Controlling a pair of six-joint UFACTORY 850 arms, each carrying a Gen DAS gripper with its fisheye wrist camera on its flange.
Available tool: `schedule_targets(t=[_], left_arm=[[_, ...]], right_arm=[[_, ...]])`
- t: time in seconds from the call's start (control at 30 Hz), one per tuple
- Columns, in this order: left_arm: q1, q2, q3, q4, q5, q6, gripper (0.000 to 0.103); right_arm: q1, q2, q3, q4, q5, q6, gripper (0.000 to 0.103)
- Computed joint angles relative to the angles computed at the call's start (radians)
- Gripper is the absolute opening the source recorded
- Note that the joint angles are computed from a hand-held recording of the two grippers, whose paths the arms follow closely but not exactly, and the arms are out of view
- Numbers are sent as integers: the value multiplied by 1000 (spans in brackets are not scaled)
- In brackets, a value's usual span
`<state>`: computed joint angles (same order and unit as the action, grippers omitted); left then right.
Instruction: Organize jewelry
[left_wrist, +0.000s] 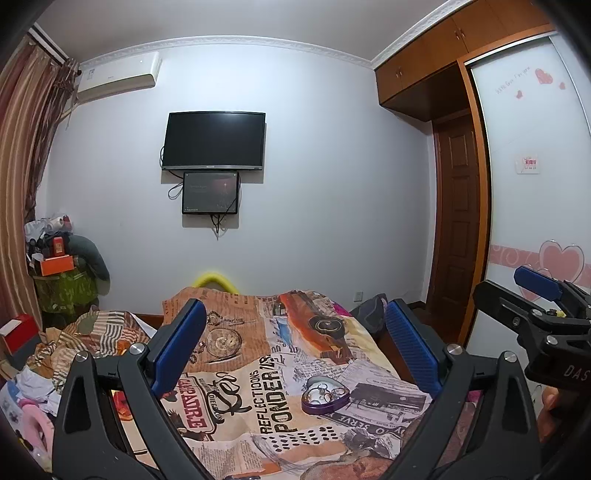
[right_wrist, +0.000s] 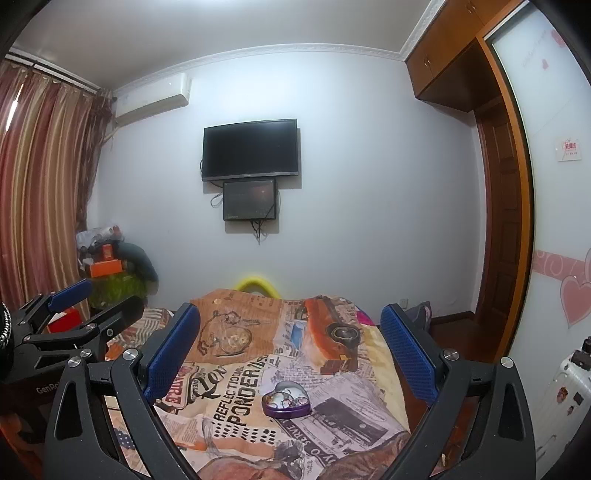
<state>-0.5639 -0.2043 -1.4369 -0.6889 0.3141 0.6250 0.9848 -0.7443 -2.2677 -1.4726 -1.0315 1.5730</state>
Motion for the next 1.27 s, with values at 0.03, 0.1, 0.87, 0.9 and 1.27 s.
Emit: schedule_targets(t=[0.03,0.1,0.87,0.9,1.27], left_arm=[[0,0,0,0,-1,-1,98],[0,1,1,8,-4,-9,98],[14,-12,-16,114,-64,-116,98],[14,-13,-18,113,-64,-115,98],[16,-19,-22,92,-71,-91,98]], right_arm=[[0,-1,1,0,0,1,97],[1,-1,0,3,-2,-2,97],[0,-5,-14,17,7,-8,97],[0,-5,-13,16,6,-7,97],[-3,-17,-35,37,6,-19,97]])
